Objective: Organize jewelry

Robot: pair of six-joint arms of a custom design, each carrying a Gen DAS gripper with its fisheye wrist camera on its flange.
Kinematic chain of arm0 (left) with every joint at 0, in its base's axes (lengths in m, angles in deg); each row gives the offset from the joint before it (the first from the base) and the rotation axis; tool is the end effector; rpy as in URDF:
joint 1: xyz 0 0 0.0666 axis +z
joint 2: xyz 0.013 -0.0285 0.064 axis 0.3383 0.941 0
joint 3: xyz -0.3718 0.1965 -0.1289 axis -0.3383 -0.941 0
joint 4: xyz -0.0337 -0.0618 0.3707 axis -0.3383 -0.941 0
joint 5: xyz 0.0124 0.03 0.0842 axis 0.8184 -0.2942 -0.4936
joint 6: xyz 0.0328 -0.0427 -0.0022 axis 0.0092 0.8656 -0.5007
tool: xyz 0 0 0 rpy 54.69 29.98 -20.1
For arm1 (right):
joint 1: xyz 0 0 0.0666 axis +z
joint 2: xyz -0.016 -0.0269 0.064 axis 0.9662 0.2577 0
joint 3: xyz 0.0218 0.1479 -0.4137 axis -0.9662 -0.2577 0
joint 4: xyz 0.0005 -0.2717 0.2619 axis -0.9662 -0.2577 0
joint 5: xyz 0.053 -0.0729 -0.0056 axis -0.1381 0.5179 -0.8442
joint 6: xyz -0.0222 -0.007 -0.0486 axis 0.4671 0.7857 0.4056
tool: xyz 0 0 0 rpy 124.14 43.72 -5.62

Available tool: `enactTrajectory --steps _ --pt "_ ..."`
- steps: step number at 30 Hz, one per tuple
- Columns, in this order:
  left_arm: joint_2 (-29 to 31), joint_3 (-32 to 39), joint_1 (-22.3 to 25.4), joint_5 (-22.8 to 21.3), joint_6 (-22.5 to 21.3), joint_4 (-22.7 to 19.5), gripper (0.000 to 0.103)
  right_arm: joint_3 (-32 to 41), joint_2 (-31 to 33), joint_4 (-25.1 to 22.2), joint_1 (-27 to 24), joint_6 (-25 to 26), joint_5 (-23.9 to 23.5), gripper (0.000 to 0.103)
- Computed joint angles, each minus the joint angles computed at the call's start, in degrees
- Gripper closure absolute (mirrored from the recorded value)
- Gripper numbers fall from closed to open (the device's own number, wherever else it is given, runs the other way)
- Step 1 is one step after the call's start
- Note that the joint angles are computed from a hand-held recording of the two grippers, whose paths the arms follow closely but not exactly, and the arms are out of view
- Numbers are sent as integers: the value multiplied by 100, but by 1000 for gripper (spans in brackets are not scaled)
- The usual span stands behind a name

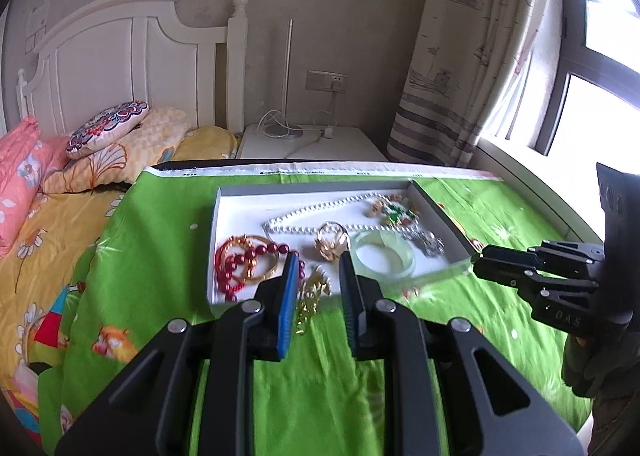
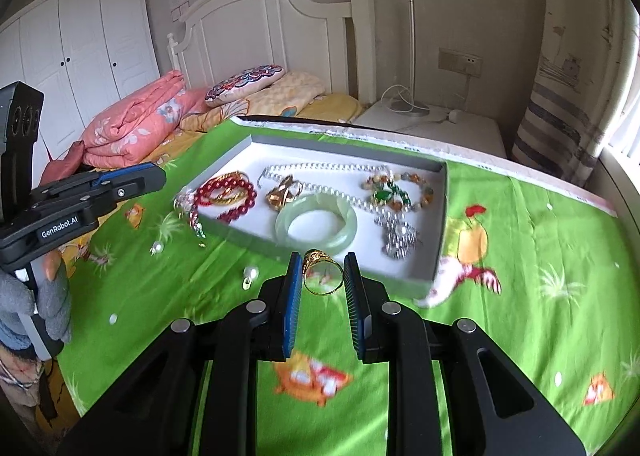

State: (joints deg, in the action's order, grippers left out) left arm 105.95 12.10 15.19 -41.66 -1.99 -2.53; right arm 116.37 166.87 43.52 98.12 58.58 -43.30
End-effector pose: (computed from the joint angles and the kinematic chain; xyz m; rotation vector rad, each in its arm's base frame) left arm 0.4685 -0.0461 0.4883 0.2451 2.1797 -0.2832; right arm 0.4737 0.2029 0.4590 -0.3832 2.2436 0.3070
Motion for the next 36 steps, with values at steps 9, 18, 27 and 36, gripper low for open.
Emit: enactTrajectory --steps 9,18,27,36 --pt "532 444 139 15 195 -158 83 894 687 -363 -42 43 -148 81" --pt "230 -179 -62 107 -981 -730 42 466 452 -77 18 -62 -336 81" --pt "655 43 -331 -212 -1612 -1111 89 183 157 -6 16 -69 -317 81" --pt "365 34 -190 -6 -1292 -703 97 427 343 -67 -72 -79 -382 81"
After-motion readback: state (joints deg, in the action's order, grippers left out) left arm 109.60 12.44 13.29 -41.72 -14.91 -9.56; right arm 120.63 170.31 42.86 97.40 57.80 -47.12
